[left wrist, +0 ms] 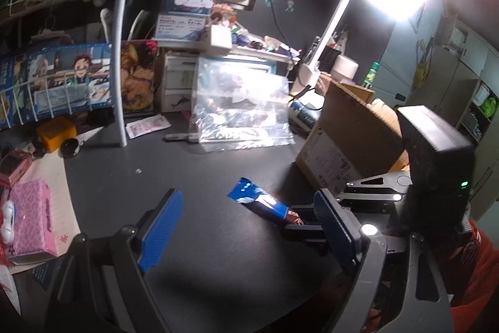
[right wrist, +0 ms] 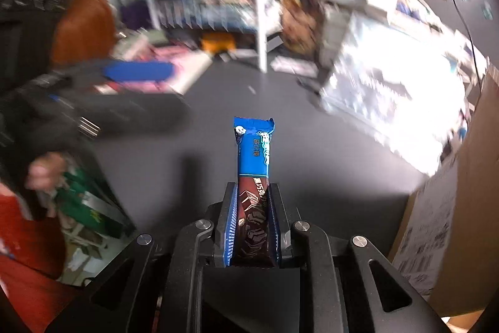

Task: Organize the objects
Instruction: 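Lower the snack bar into the box and release it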

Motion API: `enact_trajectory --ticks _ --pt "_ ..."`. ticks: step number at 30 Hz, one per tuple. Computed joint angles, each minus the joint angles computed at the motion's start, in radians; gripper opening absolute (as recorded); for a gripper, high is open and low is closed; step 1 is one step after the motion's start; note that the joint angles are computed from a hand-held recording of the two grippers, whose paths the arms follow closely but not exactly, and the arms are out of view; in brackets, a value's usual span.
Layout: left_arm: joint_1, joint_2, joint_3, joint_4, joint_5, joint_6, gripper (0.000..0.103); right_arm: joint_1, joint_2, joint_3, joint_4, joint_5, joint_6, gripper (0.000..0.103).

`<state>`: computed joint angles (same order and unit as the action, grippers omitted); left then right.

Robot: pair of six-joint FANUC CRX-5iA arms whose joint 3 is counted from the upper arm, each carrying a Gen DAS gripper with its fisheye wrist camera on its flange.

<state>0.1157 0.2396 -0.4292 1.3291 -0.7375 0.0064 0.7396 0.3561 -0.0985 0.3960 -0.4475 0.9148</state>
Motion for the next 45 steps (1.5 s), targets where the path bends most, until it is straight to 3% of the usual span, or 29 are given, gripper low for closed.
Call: enact_trajectory --ticks 4,7,16,20,31,34,36,37,42,45 --pt "-0.004 0.005 0.040 -0.004 -0.080 0.012 0.083 0.002 -0.076 -0.062 0.085 0.065 -0.030 0.014" --pt "-0.024 0.014 0.087 -0.016 -0.126 0.035 0.075 -0.012 -0.134 -0.124 0.195 0.104 -0.107 0.014" --pt "-0.134 0.073 0.249 -0.078 -0.161 0.104 0.041 -0.122 -0.303 -0.322 0.527 0.182 -0.402 0.014" --pt "-0.190 0.143 0.371 -0.149 -0.210 0.174 0.030 -0.168 -0.360 -0.370 0.514 0.174 -0.421 0.014" --pt "-0.313 0.333 0.727 -0.434 -0.313 0.432 0.030 -0.240 -0.410 -0.321 0.118 0.023 -0.146 0.014" --pt "-0.334 0.355 0.786 -0.515 -0.317 0.480 0.035 -0.243 -0.403 -0.319 0.140 -0.016 -0.169 0.015" --pt "-0.342 0.351 0.786 -0.537 -0.303 0.481 0.059 -0.241 -0.402 -0.331 0.192 -0.032 -0.210 0.026" --pt "-0.342 0.349 0.782 -0.533 -0.300 0.476 0.064 -0.239 -0.404 -0.338 0.215 -0.040 -0.228 0.029" --pt "-0.331 0.328 0.746 -0.506 -0.268 0.456 0.075 -0.239 -0.412 -0.346 0.234 -0.045 -0.248 0.029" --pt "-0.321 0.309 0.717 -0.491 -0.252 0.449 0.076 -0.236 -0.408 -0.338 0.225 -0.054 -0.234 0.030"
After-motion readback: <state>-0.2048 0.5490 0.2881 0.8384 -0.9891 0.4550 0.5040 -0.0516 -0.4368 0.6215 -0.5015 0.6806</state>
